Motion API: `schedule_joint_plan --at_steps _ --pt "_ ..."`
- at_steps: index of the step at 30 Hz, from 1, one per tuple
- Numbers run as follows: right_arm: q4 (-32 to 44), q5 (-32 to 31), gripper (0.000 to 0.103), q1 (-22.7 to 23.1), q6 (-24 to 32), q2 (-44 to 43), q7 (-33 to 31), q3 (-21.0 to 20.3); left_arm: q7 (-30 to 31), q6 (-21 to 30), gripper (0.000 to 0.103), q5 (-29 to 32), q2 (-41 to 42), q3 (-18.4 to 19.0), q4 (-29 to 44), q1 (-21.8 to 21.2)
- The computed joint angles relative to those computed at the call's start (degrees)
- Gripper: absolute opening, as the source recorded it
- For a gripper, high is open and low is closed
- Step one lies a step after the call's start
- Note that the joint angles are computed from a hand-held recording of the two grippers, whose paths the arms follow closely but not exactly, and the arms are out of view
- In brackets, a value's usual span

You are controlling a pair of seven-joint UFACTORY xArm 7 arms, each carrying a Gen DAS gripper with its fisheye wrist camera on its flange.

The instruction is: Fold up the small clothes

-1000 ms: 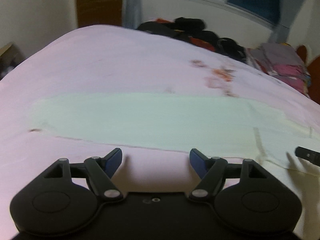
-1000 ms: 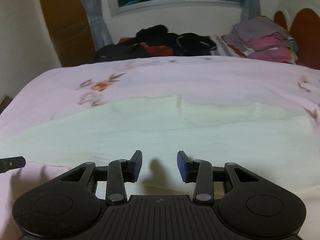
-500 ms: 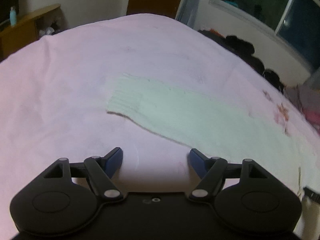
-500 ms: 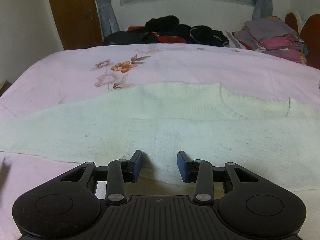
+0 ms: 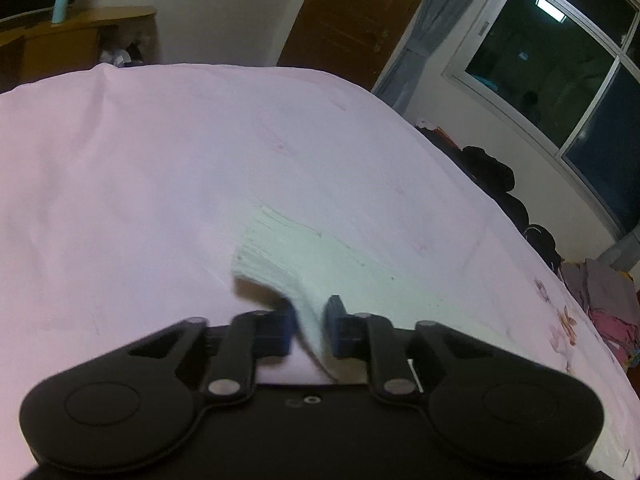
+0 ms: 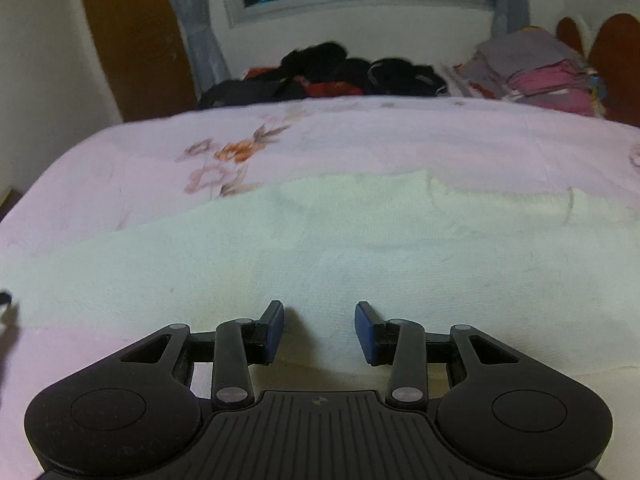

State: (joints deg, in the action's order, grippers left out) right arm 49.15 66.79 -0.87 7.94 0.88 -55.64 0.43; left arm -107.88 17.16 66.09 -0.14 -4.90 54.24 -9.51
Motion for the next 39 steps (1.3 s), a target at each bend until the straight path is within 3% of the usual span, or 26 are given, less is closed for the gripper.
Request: schedule_joint_plan --at_steps 1,4,7,10,12,14,17,22,26,28,30,34,36,37,38,39 --pt "-0.1 -2.5 0.039 0.3 -0.7 1.0 1.2 -0.1 -0.4 -0.1 0.003 0.6 -0.1 -0.1 -0.1 -0.1" --pt "-0.2 -6.1 0.039 -0.1 -1.6 1.4 2.1 0.7 -2.0 0.8 0.003 4.1 -1.7 -1.1 -0.1 -0.9" --pt "0.5 0.0 0.04 -1.6 1.7 0.1 -0.2 0.5 -1.4 -0.1 0.003 6.6 -2.9 -2.7 1.5 -1.7" --pt "-0.2 -4.6 0.039 -1.1 1.1 0.8 1.6 -0.2 2.2 -1.9 0.003 6.4 -1.9 -4.3 5.1 -3.2" --pt "-0.5 -1.4 0.039 -1.7 2.5 -0.5 -1.7 -0.4 5.5 -3.4 0.003 5.7 0.2 -5.2 8.9 -5.0" --pt "-0.7 6.5 0.04 -2.3 4.6 -2.9 -6.7 -1.8 9.6 -5.1 0.003 3.0 3.2 -5.5 13.4 -7.2" --pt "-2.0 7.8 0.04 -3.4 7.2 -6.2 -7.9 -4.8 15.7 -6.8 0.003 -1.1 8.9 -6.5 20.5 -11.5" --pt "-4.0 5.7 0.04 -6.2 9.3 -9.7 -8.1 -9.6 26.7 -7.5 0.003 -9.1 21.1 -9.5 33.2 -17.5" --pt "-4.6 2.8 0.04 -9.4 11.1 -10.5 -7.3 -13.2 39.1 -3.2 0.003 -16.8 32.9 -14.3 45.1 -21.7" --pt "-4.3 0.7 0.04 -11.1 12.2 -10.6 -6.4 -14.5 41.7 -1.5 0.003 -17.4 34.8 -15.7 45.8 -22.6" --pt "-3.9 -1.4 0.04 -12.9 13.5 -10.4 -5.6 -15.7 45.8 0.9 0.005 -19.9 38.1 -14.0 49.1 -26.4" --pt "-3.7 -3.4 0.04 -15.2 15.1 -10.5 -6.5 -17.2 55.9 5.0 0.023 -26.0 40.5 -16.9 51.3 -26.7" --pt "-3.6 -3.1 0.041 -15.8 16.8 -10.3 -6.8 -17.6 57.6 4.8 0.03 -27.1 39.1 -16.0 49.9 -27.2" --pt "-4.1 -2.9 0.049 -16.1 17.5 -10.9 -6.9 -17.6 57.3 4.3 0.04 -26.9 37.5 -14.7 48.1 -27.8" --pt "-4.2 -2.4 0.073 -16.2 18.2 -11.0 -7.2 -17.7 55.8 4.6 0.053 -26.4 36.3 -12.6 47.5 -29.3" --pt "-4.5 -1.0 0.084 -16.1 18.9 -11.3 -7.9 -17.7 53.6 3.4 0.059 -25.6 34.1 -10.2 44.8 -30.3"
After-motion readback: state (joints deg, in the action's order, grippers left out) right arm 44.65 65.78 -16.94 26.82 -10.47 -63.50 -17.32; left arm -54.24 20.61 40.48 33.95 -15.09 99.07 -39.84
